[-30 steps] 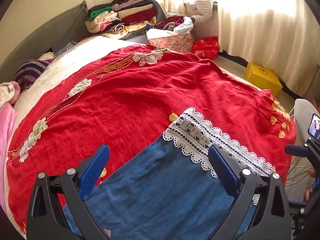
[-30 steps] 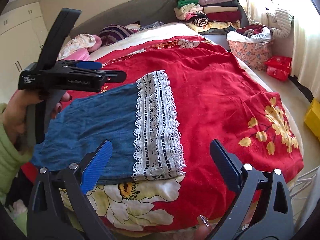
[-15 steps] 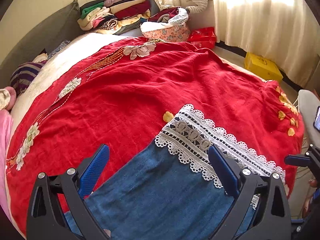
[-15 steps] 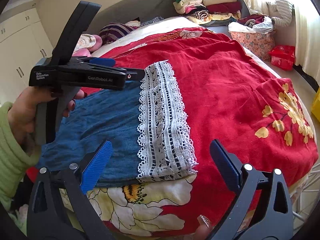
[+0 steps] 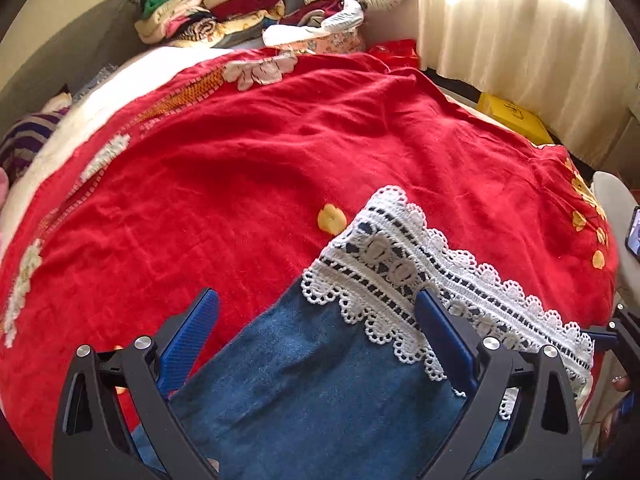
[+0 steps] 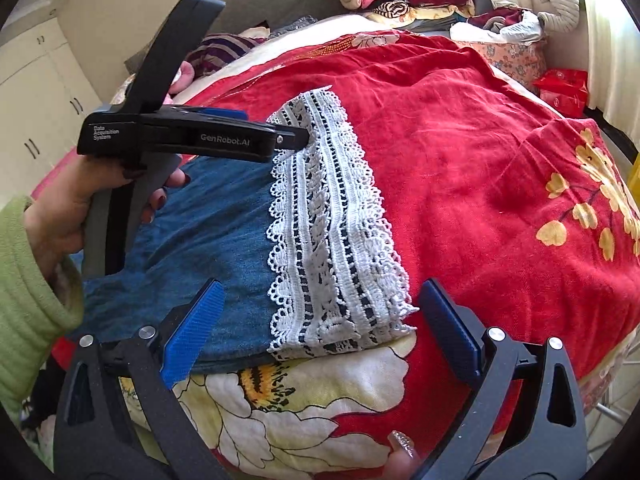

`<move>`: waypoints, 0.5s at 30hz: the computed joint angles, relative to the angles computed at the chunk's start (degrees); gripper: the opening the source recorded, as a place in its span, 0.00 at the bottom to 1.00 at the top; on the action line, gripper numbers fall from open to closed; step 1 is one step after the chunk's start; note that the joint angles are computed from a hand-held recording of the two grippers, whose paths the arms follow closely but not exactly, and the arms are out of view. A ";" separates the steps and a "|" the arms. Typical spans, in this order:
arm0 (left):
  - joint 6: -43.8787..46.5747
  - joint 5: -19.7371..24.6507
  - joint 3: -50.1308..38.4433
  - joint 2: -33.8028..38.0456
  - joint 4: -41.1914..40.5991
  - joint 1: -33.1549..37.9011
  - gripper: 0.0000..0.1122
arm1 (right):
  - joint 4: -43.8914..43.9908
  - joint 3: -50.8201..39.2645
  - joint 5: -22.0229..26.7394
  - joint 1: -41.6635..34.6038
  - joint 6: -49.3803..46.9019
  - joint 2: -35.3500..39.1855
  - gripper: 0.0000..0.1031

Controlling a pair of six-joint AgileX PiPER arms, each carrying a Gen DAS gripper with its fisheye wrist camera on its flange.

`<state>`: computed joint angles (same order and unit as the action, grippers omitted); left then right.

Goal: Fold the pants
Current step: 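Lower the right tool onto the lace hems and close on them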

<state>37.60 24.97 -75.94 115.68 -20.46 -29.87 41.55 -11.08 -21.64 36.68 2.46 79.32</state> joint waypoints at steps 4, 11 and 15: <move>9.27 3.44 -0.13 0.76 -9.47 1.76 0.60 | -5.33 0.32 -0.55 -0.38 4.77 0.11 0.75; 13.68 4.85 -0.19 0.89 -12.22 1.73 0.45 | -21.95 3.47 -5.11 -4.55 19.91 0.24 0.52; 15.68 3.85 -0.09 1.62 -14.25 2.32 0.54 | -21.27 2.47 -5.58 -4.16 18.80 2.95 0.52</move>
